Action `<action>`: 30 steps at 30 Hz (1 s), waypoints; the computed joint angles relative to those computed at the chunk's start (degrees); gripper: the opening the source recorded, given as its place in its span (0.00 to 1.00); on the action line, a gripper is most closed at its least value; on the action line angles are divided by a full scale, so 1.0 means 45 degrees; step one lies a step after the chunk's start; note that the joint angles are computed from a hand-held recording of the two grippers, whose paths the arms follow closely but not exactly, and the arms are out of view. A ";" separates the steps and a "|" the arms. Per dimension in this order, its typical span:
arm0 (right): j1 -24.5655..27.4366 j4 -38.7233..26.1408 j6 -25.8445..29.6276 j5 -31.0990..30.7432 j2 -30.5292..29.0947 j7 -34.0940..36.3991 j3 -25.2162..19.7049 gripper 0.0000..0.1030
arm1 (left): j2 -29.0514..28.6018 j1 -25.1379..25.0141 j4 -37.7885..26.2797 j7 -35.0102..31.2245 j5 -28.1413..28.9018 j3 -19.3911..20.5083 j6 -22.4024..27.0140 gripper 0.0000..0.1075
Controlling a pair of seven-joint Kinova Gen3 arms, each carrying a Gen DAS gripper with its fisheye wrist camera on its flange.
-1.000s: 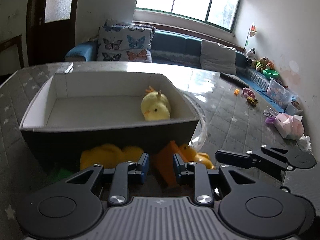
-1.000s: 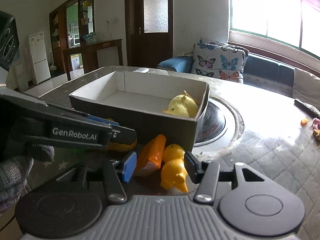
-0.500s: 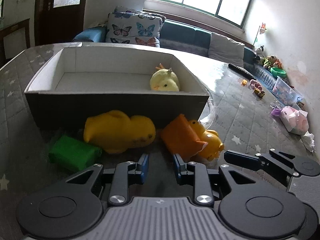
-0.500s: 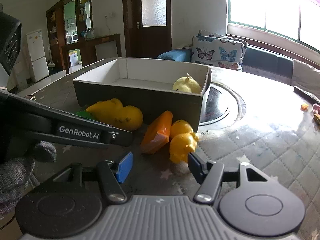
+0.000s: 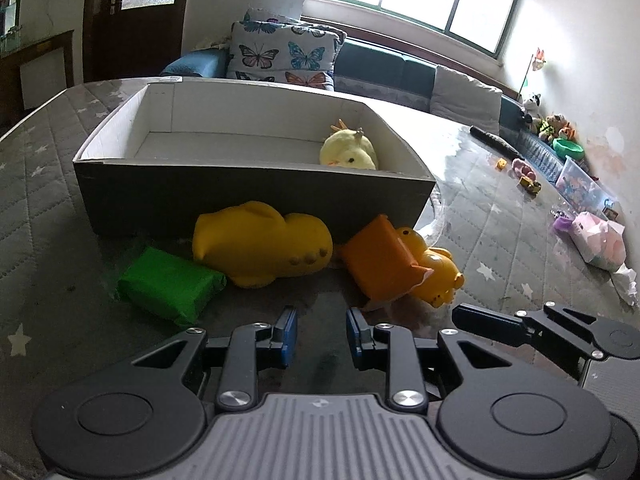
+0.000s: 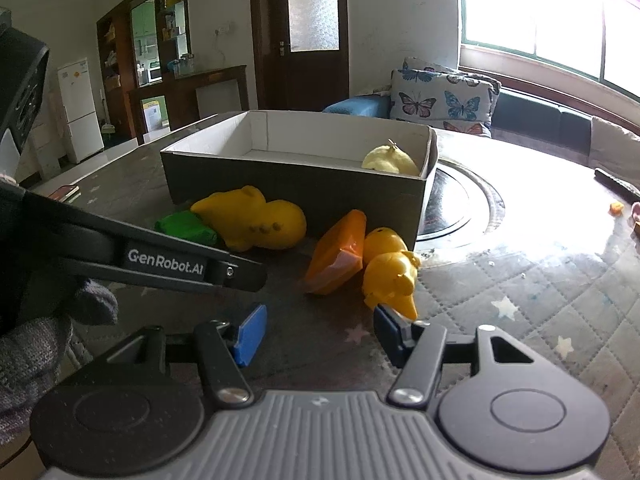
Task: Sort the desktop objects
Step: 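Withdraw the left gripper from the box toward the orange pouch, then grasp the orange pouch with the left gripper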
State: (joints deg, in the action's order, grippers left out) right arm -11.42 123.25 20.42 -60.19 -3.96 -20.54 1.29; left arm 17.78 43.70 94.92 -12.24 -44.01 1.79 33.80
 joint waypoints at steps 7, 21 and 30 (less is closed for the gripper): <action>0.0059 -0.0112 -0.0003 0.0027 0.0065 -0.0130 -0.0008 0.54 | 0.0113 -0.0124 -0.0205 -0.0453 0.0351 0.0082 -0.0076 0.27; 0.0388 -0.0428 -0.0062 -0.0197 0.0245 0.0071 0.0053 0.49 | 0.0222 -0.0344 -0.0394 -0.1289 0.1078 -0.0077 -0.0442 0.27; 0.0482 -0.0815 0.0182 0.0012 0.0380 0.0289 -0.0224 0.48 | -0.0027 -0.1070 -0.0286 -0.2008 0.2142 -0.0023 -0.1222 0.27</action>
